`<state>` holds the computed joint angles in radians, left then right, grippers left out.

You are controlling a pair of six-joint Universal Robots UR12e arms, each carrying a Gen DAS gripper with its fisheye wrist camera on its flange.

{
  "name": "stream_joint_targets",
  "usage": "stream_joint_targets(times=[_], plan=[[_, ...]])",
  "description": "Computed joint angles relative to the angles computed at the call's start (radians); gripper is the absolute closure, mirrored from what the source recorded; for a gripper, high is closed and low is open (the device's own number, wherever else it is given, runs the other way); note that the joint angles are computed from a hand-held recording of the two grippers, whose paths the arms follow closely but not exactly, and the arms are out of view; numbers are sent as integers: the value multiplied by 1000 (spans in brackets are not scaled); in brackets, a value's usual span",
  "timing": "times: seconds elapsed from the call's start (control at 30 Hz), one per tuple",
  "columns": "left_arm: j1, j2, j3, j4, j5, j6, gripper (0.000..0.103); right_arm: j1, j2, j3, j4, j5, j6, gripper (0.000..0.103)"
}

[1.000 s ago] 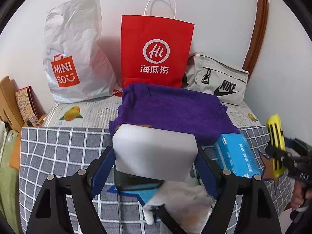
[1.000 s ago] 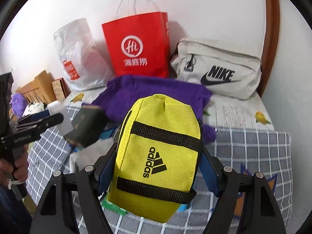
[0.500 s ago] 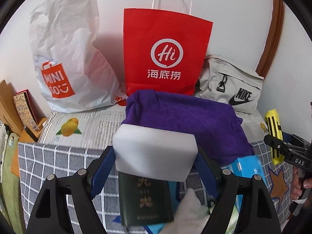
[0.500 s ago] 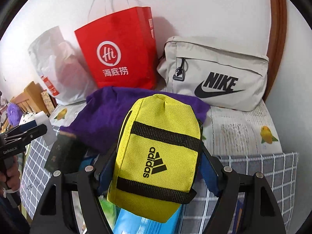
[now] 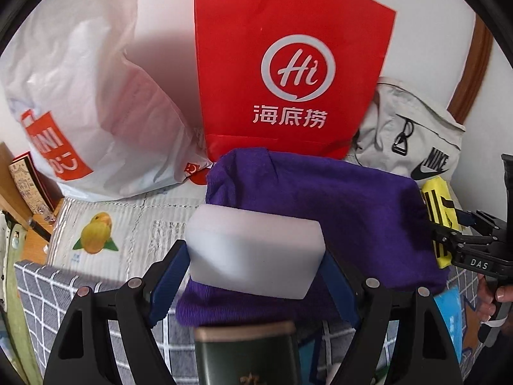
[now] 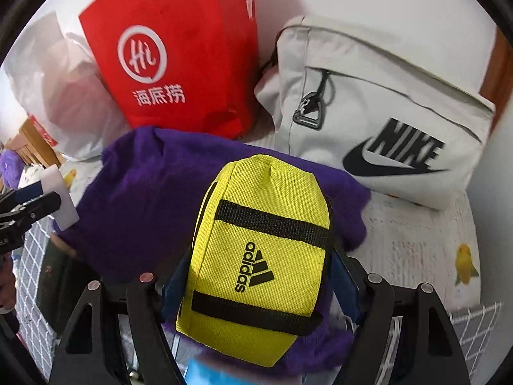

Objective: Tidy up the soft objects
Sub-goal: 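Carry the white block and yellow pouch over the purple towel with both tools, then lower the yellow pouch onto the purple towel and open the right tool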

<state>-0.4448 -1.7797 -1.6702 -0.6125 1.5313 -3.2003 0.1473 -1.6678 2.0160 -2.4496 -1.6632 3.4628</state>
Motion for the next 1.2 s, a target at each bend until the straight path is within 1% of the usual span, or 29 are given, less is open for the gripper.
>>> stream_joint_targets(times=[0.2, 0.3, 0.4, 0.6, 0.67, 0.83, 1.0, 1.03, 1.07, 1.2], plan=[[5, -35, 30, -19, -19, -6, 23, -21, 43, -16, 20, 9, -9, 27], [10, -45, 38, -22, -44, -1, 23, -31, 60, -24, 42, 20, -7, 27], [4, -60, 53, -41, -27, 12, 23, -35, 74, -31, 56, 23, -21, 27], [-1, -80, 75, -46, -23, 16, 23, -45, 94, -38, 45, 36, -15, 27], [-3, -87, 83, -52, -23, 17, 23, -47, 97, -40, 57, 41, -14, 27], [-13, -107, 110, -76, 2, 27, 23, -51, 105, -47, 67, 52, -26, 25], [-24, -116, 126, -95, 26, 35, 23, -47, 112, -52, 70, 47, -34, 22], [-29, -119, 127, -83, 46, 26, 23, -45, 113, -52, 67, 41, -35, 22], [-32, -121, 130, -87, 51, 27, 23, -43, 114, -53, 69, 38, -37, 21], [-34, -126, 141, -101, 55, 29, 23, -40, 114, -51, 63, 40, -34, 21]])
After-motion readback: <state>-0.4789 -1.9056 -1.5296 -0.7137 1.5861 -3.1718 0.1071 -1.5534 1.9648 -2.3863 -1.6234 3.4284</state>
